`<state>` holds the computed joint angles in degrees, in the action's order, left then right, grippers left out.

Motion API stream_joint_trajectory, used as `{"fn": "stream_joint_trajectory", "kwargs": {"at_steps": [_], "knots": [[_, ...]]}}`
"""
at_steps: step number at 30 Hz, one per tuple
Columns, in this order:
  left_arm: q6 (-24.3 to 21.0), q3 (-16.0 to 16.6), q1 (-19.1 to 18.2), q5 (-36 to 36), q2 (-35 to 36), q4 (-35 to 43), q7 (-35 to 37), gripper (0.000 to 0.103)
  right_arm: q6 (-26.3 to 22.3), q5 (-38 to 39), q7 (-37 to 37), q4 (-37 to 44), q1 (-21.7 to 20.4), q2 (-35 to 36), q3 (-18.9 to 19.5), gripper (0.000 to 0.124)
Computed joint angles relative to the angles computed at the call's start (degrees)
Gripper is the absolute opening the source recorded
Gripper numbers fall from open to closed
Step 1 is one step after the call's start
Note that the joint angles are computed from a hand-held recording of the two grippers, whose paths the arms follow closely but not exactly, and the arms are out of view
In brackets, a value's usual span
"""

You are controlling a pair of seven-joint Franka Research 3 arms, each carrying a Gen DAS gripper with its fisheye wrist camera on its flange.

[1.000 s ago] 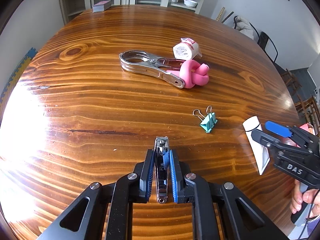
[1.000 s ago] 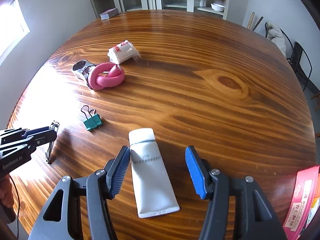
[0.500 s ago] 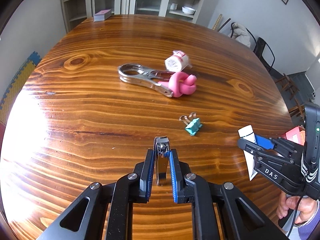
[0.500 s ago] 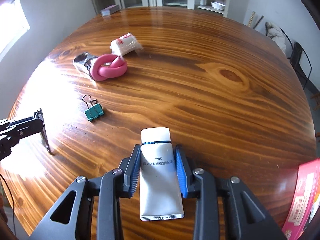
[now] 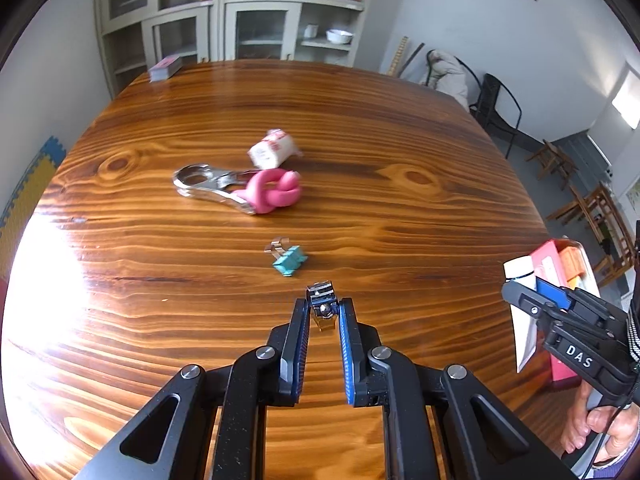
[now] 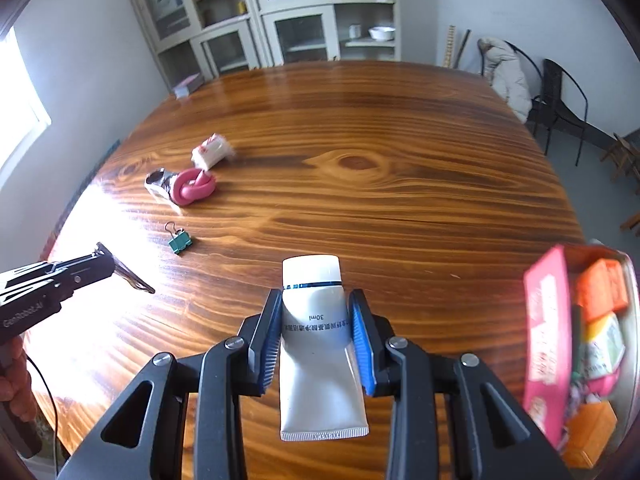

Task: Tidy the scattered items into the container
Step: 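Carry the nail clipper and ointment tube over the tin box and release them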

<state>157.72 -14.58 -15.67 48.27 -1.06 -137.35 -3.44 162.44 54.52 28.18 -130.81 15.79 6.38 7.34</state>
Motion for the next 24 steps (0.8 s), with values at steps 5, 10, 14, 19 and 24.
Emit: {"fn": "stream_joint_trajectory", "kwargs": {"at_steps": [5,10,14,19,24], "knots": [[-1.77,-1.15,-2.34,0.32,3.26,5.66,0.88,0.015,-2.32,4.66,-4.01,-2.35,-2.42,-4.26,-2.47,0.036],[-3.38,-1.20,-6.00,0.99,8.23,13.20,2.66,0.015,-4.67,6.82,-6.17,-3.96,-4.90,-7.42,-6.02,0.036],[-3.89,-0.67,-9.24,0.79,13.11,20.18,5.26,0.015,-5.89,7.34,-7.27,-4.72,-7.44,-9.11,-8.76,0.036],[-4.83,0.45,-13.44,-0.71,19.90,29.93,9.87,0.015,-8.26,6.63,-6.17,-3.81,-11.38,-9.21,-11.64,0.036],[-5.90,1.80,-17.34,-3.42,27.25,41.28,16.48,0.016,-8.75,7.60,-7.24,-2.84,-14.44,-8.81,-12.98,0.036]]}}
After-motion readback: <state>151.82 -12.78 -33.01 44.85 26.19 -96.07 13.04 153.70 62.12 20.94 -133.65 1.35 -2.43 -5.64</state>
